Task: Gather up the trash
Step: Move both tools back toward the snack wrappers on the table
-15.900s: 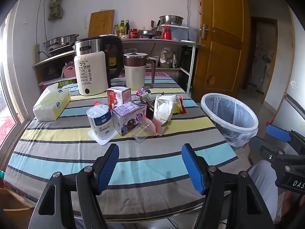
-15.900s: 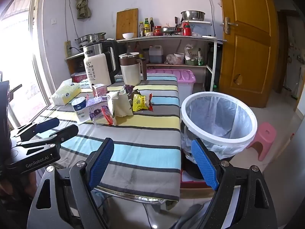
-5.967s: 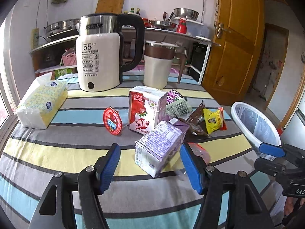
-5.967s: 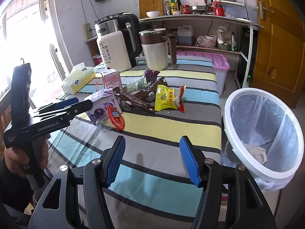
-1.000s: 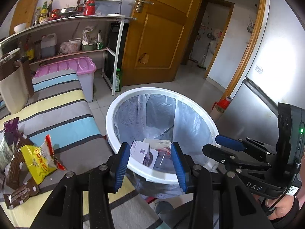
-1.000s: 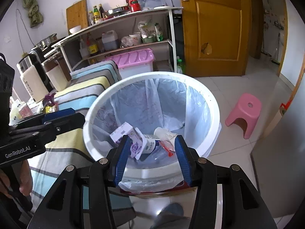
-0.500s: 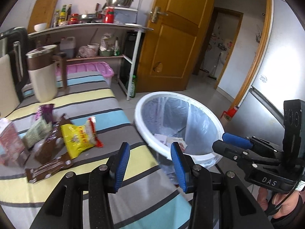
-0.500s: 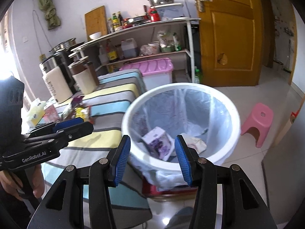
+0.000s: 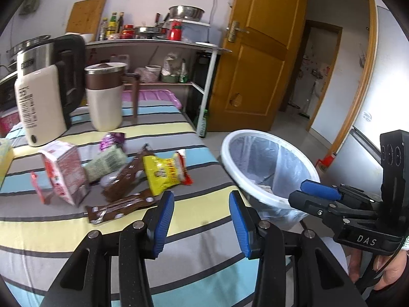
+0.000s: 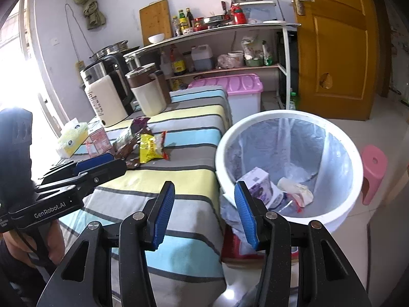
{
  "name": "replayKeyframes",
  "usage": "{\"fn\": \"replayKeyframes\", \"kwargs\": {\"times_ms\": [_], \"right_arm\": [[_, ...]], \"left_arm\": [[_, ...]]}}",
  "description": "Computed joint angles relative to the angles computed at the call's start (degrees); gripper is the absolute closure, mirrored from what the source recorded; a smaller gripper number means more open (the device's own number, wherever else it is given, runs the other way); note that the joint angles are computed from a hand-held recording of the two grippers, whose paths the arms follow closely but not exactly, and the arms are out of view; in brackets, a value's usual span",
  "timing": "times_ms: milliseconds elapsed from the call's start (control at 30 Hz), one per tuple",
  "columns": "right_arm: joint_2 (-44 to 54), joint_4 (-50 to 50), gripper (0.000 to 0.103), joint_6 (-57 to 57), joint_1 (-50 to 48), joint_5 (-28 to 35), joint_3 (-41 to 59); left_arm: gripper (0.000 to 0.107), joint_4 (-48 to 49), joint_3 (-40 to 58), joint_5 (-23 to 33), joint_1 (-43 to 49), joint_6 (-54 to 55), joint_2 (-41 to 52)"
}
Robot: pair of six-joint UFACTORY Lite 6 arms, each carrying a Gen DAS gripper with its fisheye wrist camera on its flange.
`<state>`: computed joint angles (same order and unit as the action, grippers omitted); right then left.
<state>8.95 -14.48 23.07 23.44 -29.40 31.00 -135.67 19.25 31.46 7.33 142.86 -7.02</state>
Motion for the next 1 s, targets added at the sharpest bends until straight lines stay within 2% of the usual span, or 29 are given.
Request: {"fn": "replayKeyframes", "kwargs": {"times_ms": [267,533,767,1000], "right_arm": [[3.5,2.6,0.052,-1.9,3.3,1.8,4.4],[8.0,0.8,0.052,-0.3,4.8,3.5,10.0],[12.1,-1.0,0.052,1.3,5.4,5.5,15.1],[17.6,-4.8,0.052,4.7,6.1,8.0,22.2]], "left_arm": [[0.062,5.2,-1.7,1.2,9.2,-1.0,-2.1],[0.062,8.1,0.7,3.0,16.6,0.3,2.8],[0.062,8.5,3.6,4.0,20.1,0.8,6.8],[0.062,7.7,6.7,4.1,19.6,1.7,10.8]]}}
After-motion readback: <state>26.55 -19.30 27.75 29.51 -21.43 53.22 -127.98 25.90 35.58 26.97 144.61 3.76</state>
